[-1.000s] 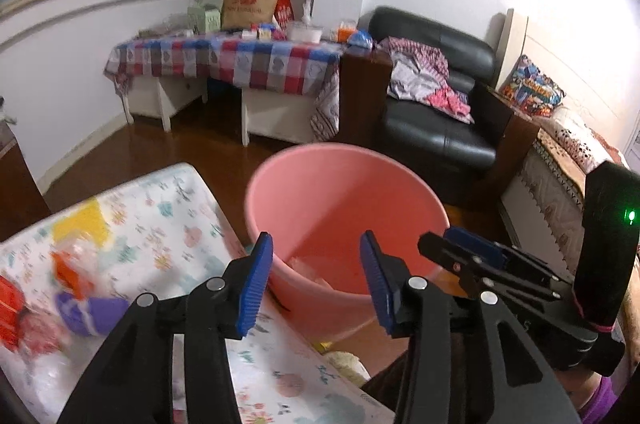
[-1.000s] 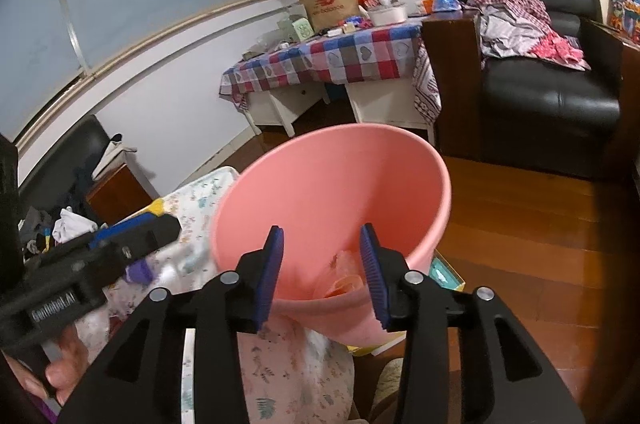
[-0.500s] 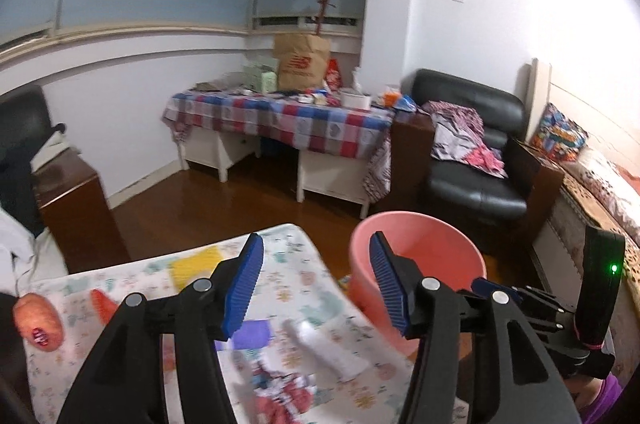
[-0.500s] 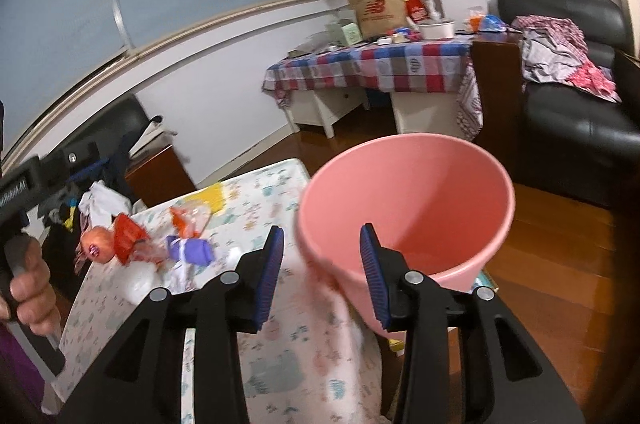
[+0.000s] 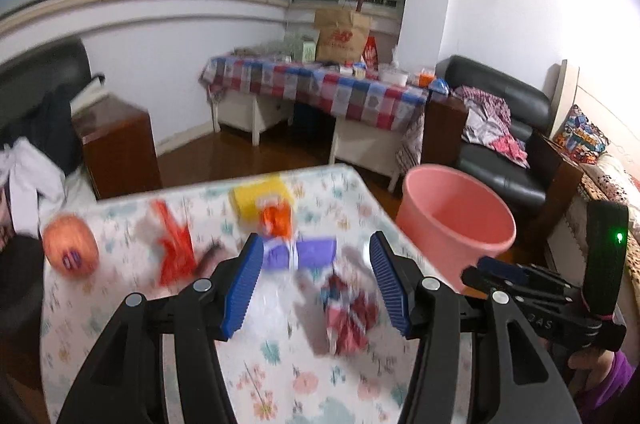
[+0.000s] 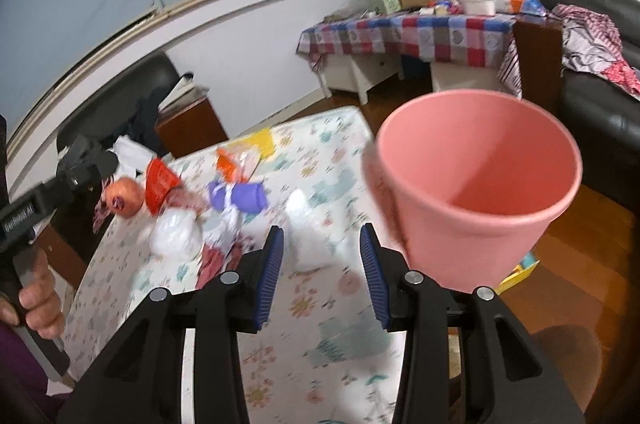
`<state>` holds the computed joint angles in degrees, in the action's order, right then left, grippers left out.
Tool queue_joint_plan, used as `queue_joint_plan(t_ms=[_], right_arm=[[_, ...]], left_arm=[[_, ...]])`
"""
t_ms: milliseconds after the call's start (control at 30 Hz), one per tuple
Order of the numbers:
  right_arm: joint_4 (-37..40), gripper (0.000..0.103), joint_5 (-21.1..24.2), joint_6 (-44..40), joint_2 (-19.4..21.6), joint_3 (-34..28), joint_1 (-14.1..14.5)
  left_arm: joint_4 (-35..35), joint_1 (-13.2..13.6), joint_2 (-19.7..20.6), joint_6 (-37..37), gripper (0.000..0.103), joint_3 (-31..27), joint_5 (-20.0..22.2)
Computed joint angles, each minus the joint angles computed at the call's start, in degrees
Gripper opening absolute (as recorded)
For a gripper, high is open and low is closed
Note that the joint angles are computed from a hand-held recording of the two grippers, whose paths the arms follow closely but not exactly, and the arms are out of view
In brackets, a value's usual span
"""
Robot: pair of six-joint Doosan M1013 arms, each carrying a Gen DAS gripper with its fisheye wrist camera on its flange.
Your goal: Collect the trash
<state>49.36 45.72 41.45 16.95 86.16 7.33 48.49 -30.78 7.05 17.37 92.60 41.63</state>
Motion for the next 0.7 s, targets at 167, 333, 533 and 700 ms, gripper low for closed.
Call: queue_joint_plan(t_ms=[167,333,533,700], right_arm=[[-2.02,0.04,-0.98,-0.12,0.1,0.56,1.38],[-3.33,0.04,-1.58,1.59,0.63,0.1,2.06],[-6.02,0.04,-0.93,3.0,1.06,-0.06,2.59],[-5.72,0.04,-1.39,2.57,1.1,0.18,2.57]], left_arm=[[-6.2,0.35,0.48,2.94,0.055,1.47,-1.48],[-13.22,1.23,1.38,6.93,0.055,1.86,-2.91],[-19.41,2.02,3.37,11.87,0.055,0.72,-2.64],[-22.15,2.62,5.1,14.83,0.054,-0.61,-1.85]])
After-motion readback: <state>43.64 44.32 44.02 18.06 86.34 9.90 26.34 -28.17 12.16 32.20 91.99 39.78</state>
